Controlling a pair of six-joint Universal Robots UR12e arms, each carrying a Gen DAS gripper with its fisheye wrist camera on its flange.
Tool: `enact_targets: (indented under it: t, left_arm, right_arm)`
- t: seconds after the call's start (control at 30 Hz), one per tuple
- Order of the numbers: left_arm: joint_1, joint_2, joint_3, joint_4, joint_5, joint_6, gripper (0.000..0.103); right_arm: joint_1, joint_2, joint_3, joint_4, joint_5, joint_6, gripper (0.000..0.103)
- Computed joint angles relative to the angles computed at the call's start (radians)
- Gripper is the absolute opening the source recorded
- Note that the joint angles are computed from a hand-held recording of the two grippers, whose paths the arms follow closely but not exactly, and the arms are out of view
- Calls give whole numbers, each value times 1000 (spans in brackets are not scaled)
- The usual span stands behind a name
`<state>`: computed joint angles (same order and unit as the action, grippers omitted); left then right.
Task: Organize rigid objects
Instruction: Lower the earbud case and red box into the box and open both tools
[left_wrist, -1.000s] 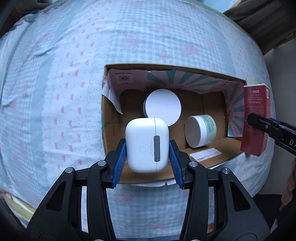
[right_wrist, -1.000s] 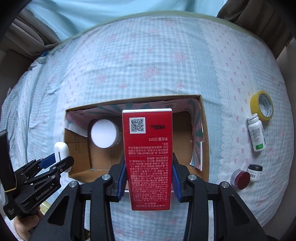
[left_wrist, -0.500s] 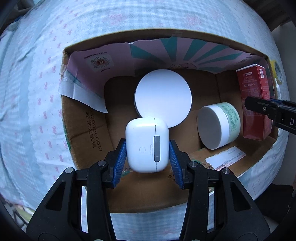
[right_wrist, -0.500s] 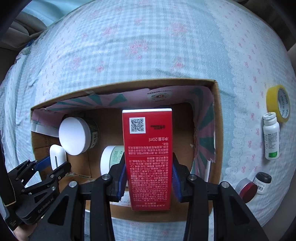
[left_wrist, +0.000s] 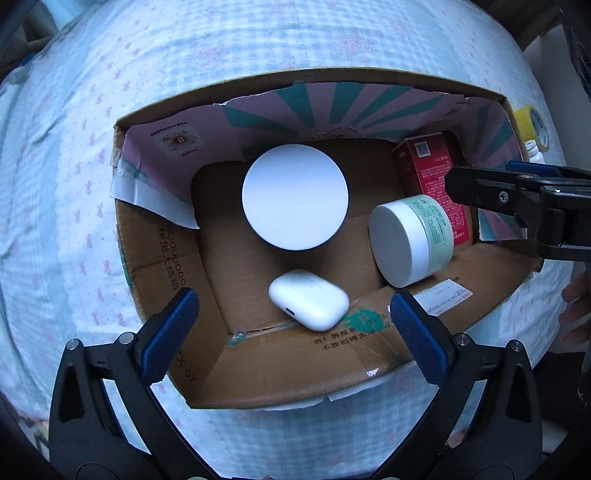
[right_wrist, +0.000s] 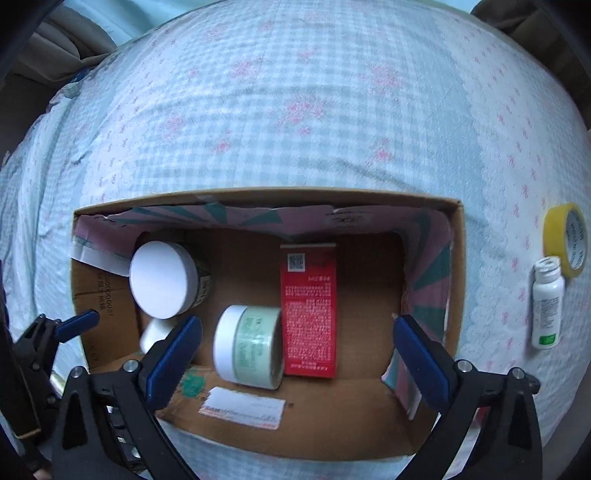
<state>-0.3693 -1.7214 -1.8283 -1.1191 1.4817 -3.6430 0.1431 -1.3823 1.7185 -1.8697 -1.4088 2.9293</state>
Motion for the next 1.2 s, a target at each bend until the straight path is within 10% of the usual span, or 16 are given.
enact_targets:
  t: [0.73,1.2]
  left_arm:
    - [-52,183,-13,13,133,-127,103]
    - [-221,193,76,57,271,-226,103]
  right_arm:
    - [-3,-169,44,-50,20,32,103]
    - [-134,-400,91,-44,35,19,103]
